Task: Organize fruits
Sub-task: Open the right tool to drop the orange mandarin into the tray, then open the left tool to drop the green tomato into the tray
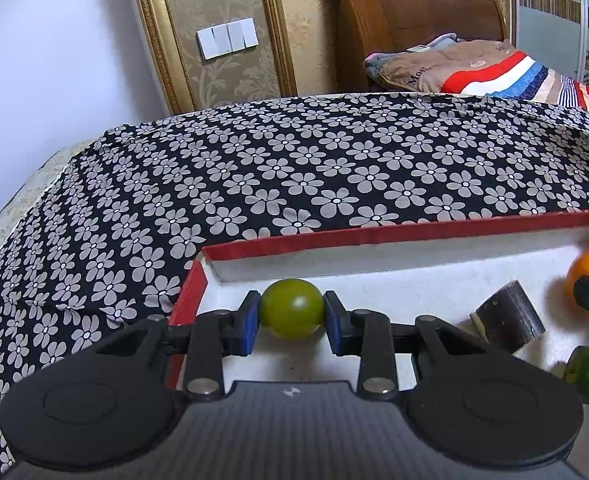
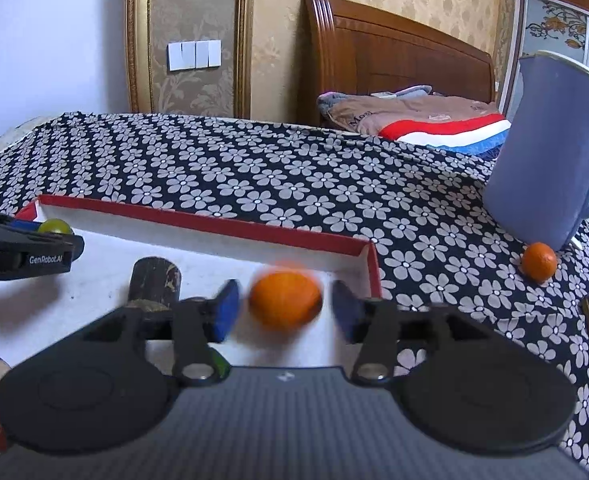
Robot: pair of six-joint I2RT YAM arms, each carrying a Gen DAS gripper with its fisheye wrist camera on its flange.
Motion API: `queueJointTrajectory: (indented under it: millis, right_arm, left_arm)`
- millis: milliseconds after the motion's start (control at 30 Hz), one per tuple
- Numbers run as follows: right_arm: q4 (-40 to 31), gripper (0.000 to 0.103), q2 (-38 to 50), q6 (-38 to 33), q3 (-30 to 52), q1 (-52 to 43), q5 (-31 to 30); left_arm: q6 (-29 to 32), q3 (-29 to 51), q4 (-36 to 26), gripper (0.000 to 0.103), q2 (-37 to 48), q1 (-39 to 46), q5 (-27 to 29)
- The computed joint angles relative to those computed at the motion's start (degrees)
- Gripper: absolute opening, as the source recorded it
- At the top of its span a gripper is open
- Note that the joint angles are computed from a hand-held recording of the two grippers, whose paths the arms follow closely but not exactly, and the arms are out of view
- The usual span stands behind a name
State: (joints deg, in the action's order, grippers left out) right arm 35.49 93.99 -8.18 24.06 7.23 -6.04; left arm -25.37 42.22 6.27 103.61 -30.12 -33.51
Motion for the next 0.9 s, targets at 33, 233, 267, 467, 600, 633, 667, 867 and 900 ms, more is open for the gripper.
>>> queueJointTrajectory:
  millis: [33,233,267,467,600,633,667,867,900]
  right_arm:
    - [0.39,0.054,-0.15,-0.15,-0.18,0.11,0.28]
    - [-0.30,0.054,-1.76,-0.64,-0.84,0.29,0.12]
    - [-0.40,0.056,-1.88,-0.50,-0.92,0.34,0.17]
    - [1.09,0.080,-3.42,0.14,-3.24,-0.63,-0.85]
    - [0.70,0.103,-8.45,1.48,-6.41,-1.27,-1.31]
    - [0.99,0.103,-9.91,1.75,-7.44,-1.31,-1.22]
    - [0.85,0.103,-12.33,1.55,-8.97,-1.28,-1.25]
    - [-4.94,0.103,-29.24,0.74,-17.04,-3.60,-5.51]
    - [-8.89,0.103,-32.60,0.68,-17.30,-5.16,-8.33]
  left_arm:
    - [0.04,0.00,0.03,0.033,0.04,0.01,0.06]
    - [-0.64,-0.22,-0.79,0.033,-0.75,-0.24,0.59]
    - [-0.86,-0.24,-1.02,0.033,-0.91,-0.27,0.76]
    - [-2.08,-1.23,-2.18,0.033,-3.19,-0.20,2.37]
    - [-2.69,-3.97,-2.42,0.034,-7.79,0.01,3.79]
    - [-2.64,-4.78,-2.48,0.035,-9.15,0.03,3.91]
    - [-2.72,-6.10,-2.32,0.038,-11.13,-0.07,3.76]
    - [-7.32,-15.18,-5.34,0.040,-27.40,-1.91,1.00]
    - [-7.81,-16.82,-6.59,0.040,-30.95,-2.54,1.00]
